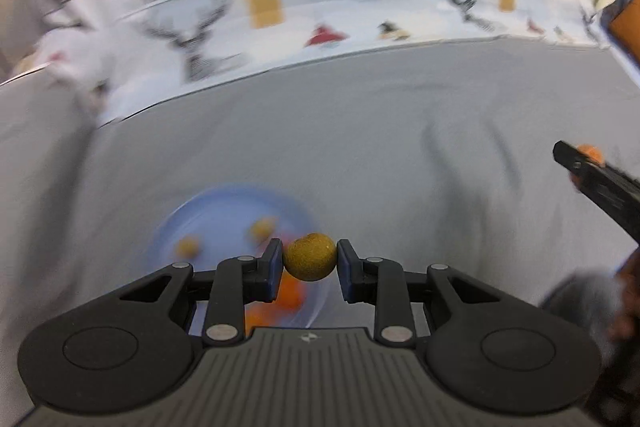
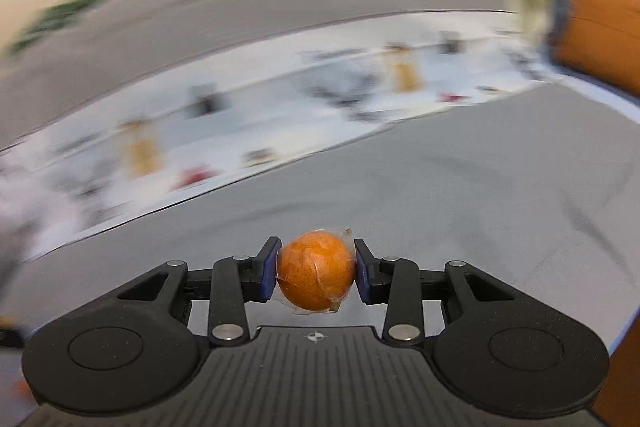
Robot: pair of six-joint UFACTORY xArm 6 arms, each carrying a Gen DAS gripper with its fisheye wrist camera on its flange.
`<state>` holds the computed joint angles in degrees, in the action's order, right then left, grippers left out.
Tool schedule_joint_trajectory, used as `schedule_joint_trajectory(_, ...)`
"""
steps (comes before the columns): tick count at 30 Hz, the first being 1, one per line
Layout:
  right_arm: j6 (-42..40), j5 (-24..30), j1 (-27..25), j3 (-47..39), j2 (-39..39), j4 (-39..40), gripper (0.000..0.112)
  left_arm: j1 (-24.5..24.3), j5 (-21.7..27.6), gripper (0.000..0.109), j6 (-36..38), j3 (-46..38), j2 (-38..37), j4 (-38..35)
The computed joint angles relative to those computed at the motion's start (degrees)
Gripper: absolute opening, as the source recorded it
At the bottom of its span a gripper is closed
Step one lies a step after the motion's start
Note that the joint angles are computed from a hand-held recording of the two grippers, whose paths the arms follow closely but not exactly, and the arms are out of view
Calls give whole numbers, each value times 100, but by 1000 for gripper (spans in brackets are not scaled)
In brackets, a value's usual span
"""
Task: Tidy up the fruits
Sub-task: 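Carry the yellow fruit and the orange over the blue plate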
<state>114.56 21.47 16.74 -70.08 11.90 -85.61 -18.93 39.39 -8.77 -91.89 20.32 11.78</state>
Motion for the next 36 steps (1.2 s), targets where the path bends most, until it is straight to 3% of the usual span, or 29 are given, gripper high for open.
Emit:
schedule_joint_trajectory(3,-500,-695,412,530,-641,171,40,226,-182,32,-209,1476,-1263,155)
schedule_joint_trajectory(6,-1291,-1001,872,848,-1067,588,40,438,-262,32,-254,2531,-2263,76)
schedule_joint_trajectory(11,-1711,-628,1678,1010,-1461,382,40,738,-468,32,-318,3830,-3580,31)
schedule_joint_trajectory(16,-2296,-198,2219,1016,-1588,790,40,938,-658,32,-226,4514,-4377,-177)
schedule_joint_trajectory(27,-2414,392,2710,947,-1700,657,40,1225,-778,32,-94,4900,-4904,-467)
schedule_joint_trajectory(36,-2914,310,2657,805,-1491,1009,40,1284,-685,32,36,4707,-4600,-594)
